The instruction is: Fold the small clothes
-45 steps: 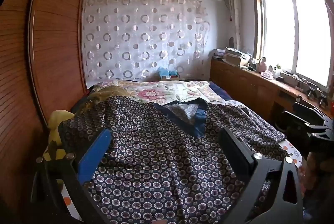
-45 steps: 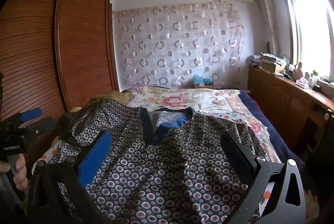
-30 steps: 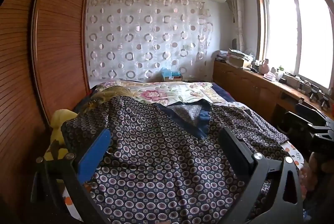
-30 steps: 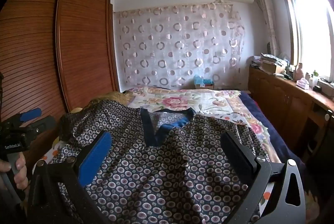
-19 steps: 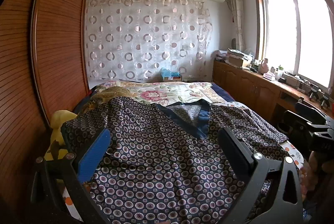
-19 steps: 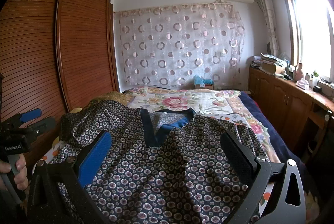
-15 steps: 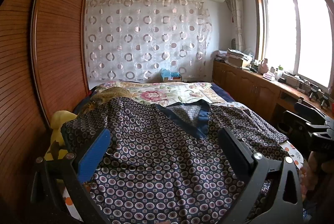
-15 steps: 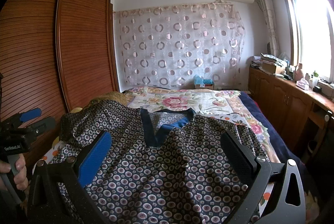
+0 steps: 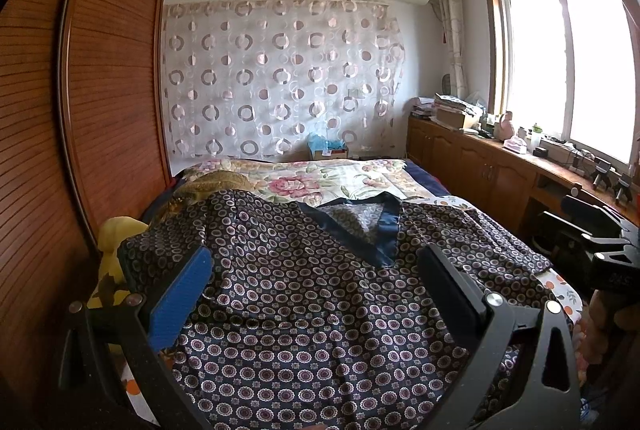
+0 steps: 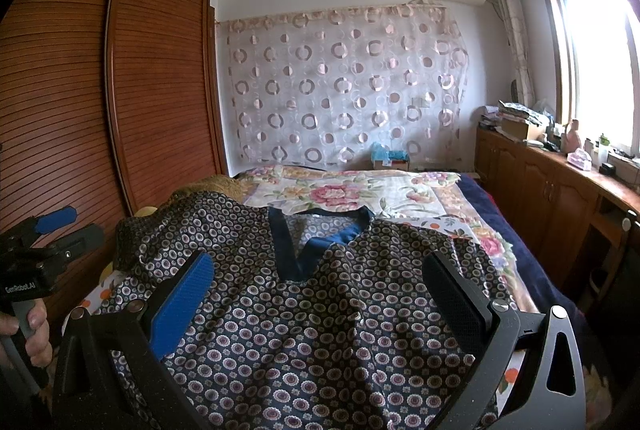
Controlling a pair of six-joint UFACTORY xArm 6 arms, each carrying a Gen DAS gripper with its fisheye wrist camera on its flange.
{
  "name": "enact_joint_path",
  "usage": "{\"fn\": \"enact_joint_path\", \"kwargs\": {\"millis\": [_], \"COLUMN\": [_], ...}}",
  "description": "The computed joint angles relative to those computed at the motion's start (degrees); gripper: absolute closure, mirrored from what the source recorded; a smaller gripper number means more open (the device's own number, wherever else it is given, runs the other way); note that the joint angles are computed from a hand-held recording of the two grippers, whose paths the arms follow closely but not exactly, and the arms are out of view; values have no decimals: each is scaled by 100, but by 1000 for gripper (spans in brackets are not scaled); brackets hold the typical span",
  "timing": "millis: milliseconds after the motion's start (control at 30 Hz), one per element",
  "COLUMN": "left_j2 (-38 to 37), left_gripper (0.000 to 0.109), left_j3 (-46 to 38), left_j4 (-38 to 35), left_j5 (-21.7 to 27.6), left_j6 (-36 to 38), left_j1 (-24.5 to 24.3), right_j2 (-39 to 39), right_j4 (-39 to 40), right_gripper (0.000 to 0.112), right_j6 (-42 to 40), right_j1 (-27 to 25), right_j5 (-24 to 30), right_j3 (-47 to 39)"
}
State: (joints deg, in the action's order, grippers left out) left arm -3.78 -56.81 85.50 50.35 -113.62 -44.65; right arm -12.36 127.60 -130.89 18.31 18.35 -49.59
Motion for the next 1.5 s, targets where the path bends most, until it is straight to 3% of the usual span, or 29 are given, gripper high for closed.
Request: {"fn": "enact_joint_path", "kwargs": {"millis": [1500], "left_j2": [-2], "left_gripper": [6], "left_j3": [-88], "left_j4": [-50], "left_j5": [82], "left_j6": [157], "left_j1": [-55], "right_j2": [31], "right_j4": [52], "right_gripper": [9], "right_j6": [-37], "right_j1": [56], "right_j5": [-7], "right_j3": [-36]}}
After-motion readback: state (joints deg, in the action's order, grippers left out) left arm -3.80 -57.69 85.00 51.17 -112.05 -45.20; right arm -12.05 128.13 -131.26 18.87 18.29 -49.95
